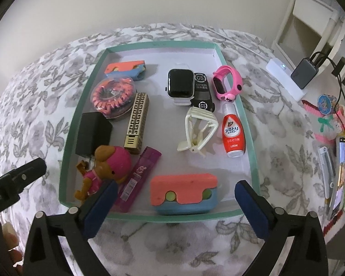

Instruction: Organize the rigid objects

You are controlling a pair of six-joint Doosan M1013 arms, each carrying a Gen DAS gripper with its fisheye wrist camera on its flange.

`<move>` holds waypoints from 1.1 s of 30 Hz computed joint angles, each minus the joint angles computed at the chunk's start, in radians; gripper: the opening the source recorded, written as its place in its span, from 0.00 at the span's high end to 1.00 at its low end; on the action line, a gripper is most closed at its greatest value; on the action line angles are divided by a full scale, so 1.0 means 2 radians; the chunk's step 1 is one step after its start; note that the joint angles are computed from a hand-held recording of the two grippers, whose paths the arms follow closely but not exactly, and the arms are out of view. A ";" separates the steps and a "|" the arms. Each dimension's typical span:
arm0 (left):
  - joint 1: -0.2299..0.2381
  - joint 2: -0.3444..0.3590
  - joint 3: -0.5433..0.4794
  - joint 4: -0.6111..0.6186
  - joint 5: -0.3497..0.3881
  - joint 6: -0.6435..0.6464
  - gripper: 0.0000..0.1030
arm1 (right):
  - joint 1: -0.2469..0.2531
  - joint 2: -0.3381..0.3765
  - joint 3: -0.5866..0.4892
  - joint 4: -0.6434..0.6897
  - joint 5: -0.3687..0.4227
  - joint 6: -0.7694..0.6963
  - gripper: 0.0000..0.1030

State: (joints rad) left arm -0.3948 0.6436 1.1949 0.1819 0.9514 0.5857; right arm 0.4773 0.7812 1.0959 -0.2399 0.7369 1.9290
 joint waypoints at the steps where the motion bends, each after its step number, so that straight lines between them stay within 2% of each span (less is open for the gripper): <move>1: 0.000 -0.002 0.002 -0.001 -0.002 0.003 0.01 | 0.001 -0.002 0.003 -0.003 -0.002 0.002 0.00; 5: -0.003 -0.009 0.008 0.004 -0.002 0.009 0.01 | 0.003 -0.010 0.014 -0.011 -0.013 0.011 0.00; 10: -0.008 -0.023 0.022 0.016 -0.020 0.013 0.01 | 0.007 -0.024 0.033 -0.029 -0.028 0.029 0.00; 29: -0.026 -0.068 0.073 0.091 -0.036 -0.045 0.01 | 0.020 -0.064 0.095 -0.082 -0.084 0.082 0.00; 33: -0.034 -0.066 0.066 0.113 -0.003 -0.050 0.01 | 0.022 -0.069 0.103 -0.090 -0.090 0.090 0.00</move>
